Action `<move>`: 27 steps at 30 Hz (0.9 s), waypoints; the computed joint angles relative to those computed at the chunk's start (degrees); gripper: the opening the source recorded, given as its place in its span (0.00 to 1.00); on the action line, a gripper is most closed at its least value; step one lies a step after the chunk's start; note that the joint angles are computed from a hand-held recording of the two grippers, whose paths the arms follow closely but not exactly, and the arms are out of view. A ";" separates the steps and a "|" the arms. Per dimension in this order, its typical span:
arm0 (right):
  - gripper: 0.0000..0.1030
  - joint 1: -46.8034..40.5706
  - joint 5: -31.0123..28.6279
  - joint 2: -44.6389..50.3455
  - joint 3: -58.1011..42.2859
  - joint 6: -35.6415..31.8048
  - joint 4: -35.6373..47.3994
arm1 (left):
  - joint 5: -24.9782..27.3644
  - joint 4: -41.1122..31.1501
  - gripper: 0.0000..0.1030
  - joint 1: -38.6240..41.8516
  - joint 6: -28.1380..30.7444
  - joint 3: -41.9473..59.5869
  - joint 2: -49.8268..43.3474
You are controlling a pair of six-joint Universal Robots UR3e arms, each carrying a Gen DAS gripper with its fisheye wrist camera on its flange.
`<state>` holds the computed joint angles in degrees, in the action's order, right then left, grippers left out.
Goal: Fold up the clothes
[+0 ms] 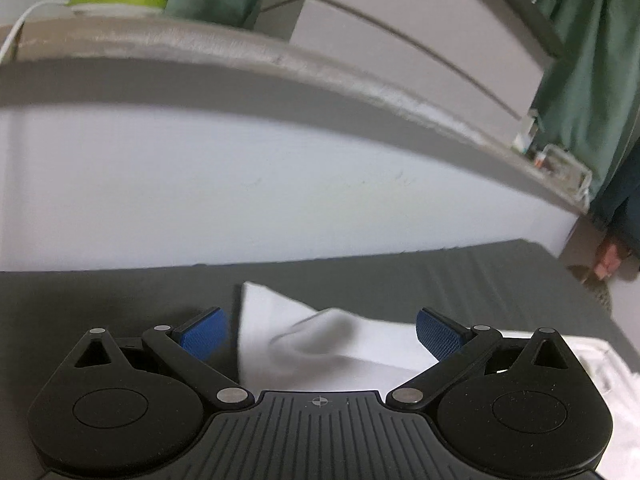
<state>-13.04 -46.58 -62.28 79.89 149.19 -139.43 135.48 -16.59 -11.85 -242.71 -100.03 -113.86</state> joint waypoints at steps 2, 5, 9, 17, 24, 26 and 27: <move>1.00 -0.05 0.57 0.26 -0.46 -0.07 1.49 | -0.75 1.56 1.00 0.87 -0.02 -1.22 0.22; 1.00 0.08 0.62 0.94 -1.26 1.17 3.01 | -0.95 5.29 1.00 2.31 -1.52 -4.80 1.12; 1.00 -0.16 0.16 1.82 -2.68 3.37 5.50 | -1.18 9.11 1.00 3.11 -3.17 -8.70 2.50; 1.00 -0.77 -0.03 3.05 -4.32 6.39 7.00 | 1.46 8.67 0.99 3.11 -2.38 -7.07 0.80; 1.00 -0.36 -0.63 2.96 -4.30 5.26 7.80 | 0.60 8.32 0.64 4.83 3.34 -5.02 -1.28; 1.00 -0.34 -0.57 2.85 -4.13 5.24 7.69 | -0.44 9.98 0.58 5.02 6.74 -3.57 -2.54; 1.00 -0.33 -0.67 2.79 -4.01 5.18 7.58 | -0.78 10.10 0.49 5.03 8.27 -2.76 -3.13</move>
<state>-13.37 -47.26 -59.48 75.88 154.37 -131.84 134.70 -6.48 -6.82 -234.44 -102.79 -116.99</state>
